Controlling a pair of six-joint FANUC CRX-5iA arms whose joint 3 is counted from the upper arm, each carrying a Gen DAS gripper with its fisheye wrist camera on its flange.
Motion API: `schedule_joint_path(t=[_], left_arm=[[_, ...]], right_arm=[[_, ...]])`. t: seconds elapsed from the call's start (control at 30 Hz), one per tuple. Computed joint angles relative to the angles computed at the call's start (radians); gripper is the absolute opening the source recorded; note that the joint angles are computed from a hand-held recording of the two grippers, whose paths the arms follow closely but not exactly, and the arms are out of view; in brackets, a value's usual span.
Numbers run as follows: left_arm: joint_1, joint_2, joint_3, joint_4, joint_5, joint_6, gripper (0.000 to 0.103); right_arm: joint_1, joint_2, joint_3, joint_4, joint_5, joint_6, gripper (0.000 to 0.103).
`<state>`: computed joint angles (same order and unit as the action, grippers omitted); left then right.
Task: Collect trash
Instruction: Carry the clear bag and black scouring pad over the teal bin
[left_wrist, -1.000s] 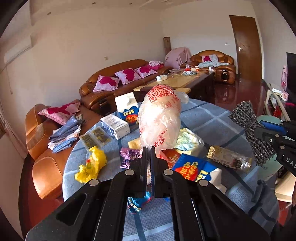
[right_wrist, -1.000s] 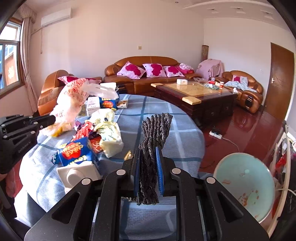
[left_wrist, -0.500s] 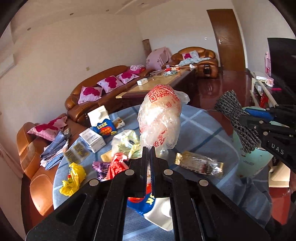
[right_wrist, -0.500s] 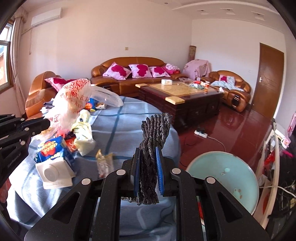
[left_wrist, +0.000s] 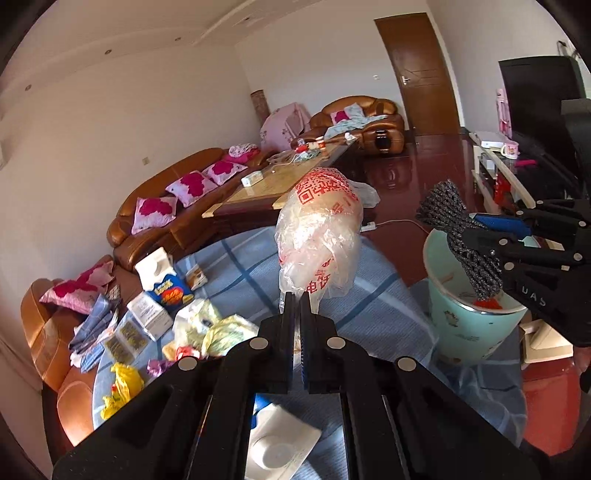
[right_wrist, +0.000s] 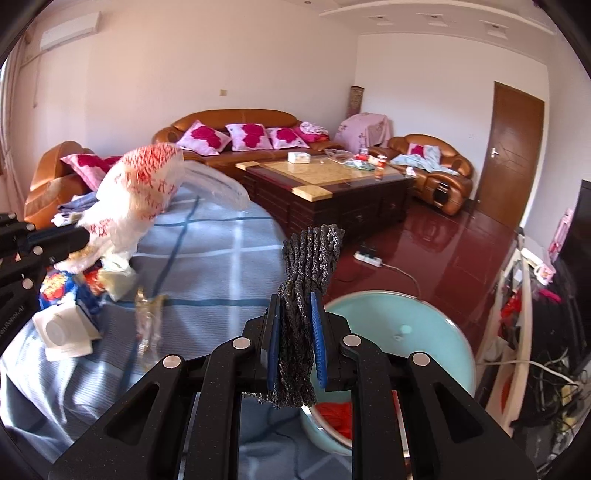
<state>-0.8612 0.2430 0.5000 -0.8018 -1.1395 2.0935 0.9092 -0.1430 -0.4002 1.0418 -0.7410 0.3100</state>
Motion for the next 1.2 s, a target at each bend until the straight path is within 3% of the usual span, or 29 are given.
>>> schedule_joint_path(t=[0.47, 1.2], left_arm=[[-0.031, 0.127, 0.145, 0.036, 0.010, -0.109, 0.002], [-0.043, 0.260, 0.295, 0.100, -0.001, -0.226, 0.003]], right_arm=[[-0.059, -0.059, -0.073, 0.005, -0.053, -0.036, 0.016], [-0.127, -0.098, -0.113, -0.036, -0.054, -0.063, 0.017]])
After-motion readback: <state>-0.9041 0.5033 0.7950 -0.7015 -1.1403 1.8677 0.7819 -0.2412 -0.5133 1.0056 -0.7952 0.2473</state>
